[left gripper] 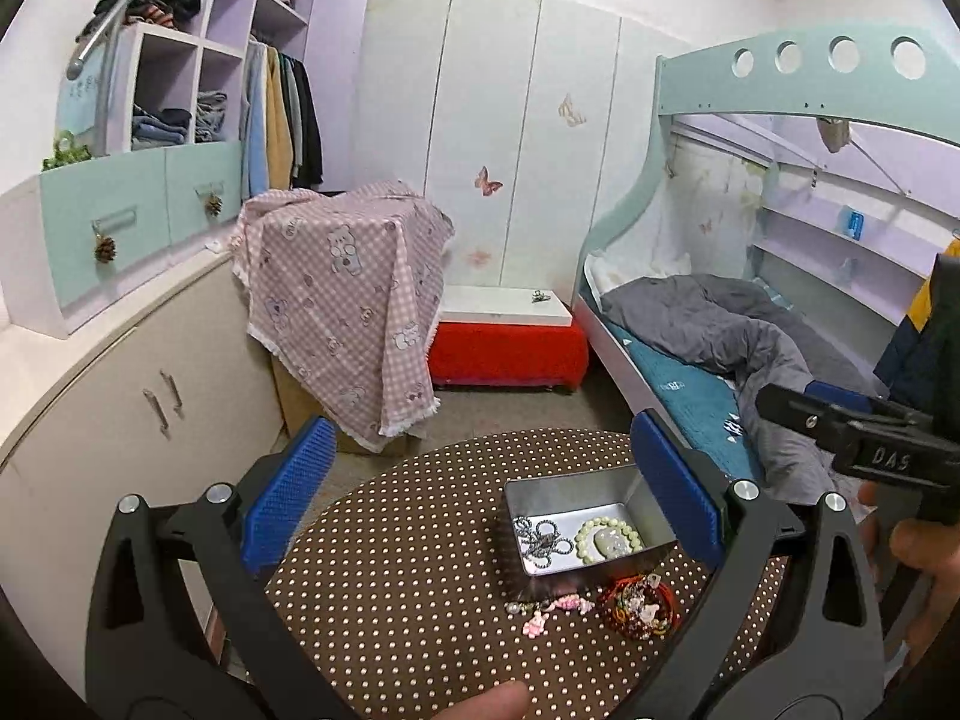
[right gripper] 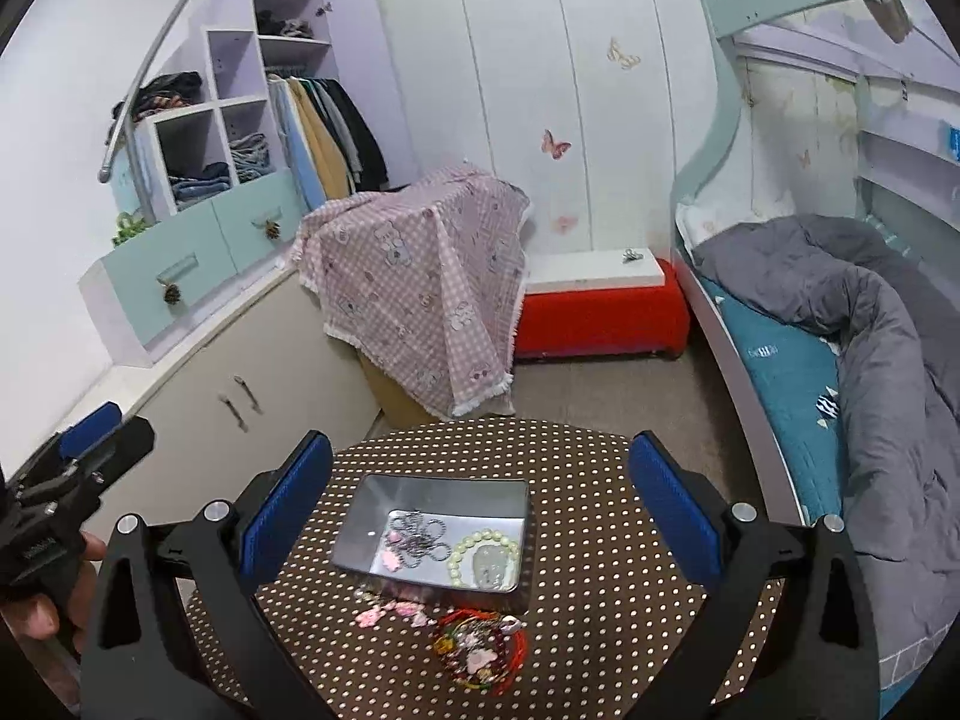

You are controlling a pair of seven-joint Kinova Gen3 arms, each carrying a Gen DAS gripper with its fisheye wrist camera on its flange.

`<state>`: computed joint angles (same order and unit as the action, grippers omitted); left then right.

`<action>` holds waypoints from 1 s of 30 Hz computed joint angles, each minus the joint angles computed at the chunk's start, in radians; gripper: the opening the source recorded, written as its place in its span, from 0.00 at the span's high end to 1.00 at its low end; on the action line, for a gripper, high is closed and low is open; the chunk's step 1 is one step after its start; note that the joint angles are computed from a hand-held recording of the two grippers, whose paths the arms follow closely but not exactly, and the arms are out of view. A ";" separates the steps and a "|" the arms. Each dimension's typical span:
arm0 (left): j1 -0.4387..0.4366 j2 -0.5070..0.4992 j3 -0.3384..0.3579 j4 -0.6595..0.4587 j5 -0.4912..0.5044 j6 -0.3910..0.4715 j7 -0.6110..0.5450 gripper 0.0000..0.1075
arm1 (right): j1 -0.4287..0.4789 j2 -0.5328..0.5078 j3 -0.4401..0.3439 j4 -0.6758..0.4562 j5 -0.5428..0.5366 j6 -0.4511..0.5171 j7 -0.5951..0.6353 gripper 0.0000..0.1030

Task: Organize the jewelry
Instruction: 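Lower the left tool onto the pink bunny charm and close it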

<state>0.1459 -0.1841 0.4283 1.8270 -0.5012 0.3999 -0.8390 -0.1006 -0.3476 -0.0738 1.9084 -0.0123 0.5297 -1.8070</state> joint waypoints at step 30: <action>-0.115 0.055 0.270 0.175 -0.234 0.085 0.259 0.10 | -0.079 -0.115 0.034 0.194 -0.077 0.007 0.077 0.08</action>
<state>0.0310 -0.1295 0.6981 2.0015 -0.7350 0.4852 -0.5799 -0.1792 -0.4626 -0.0396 2.1024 -0.0892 0.5371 -1.7300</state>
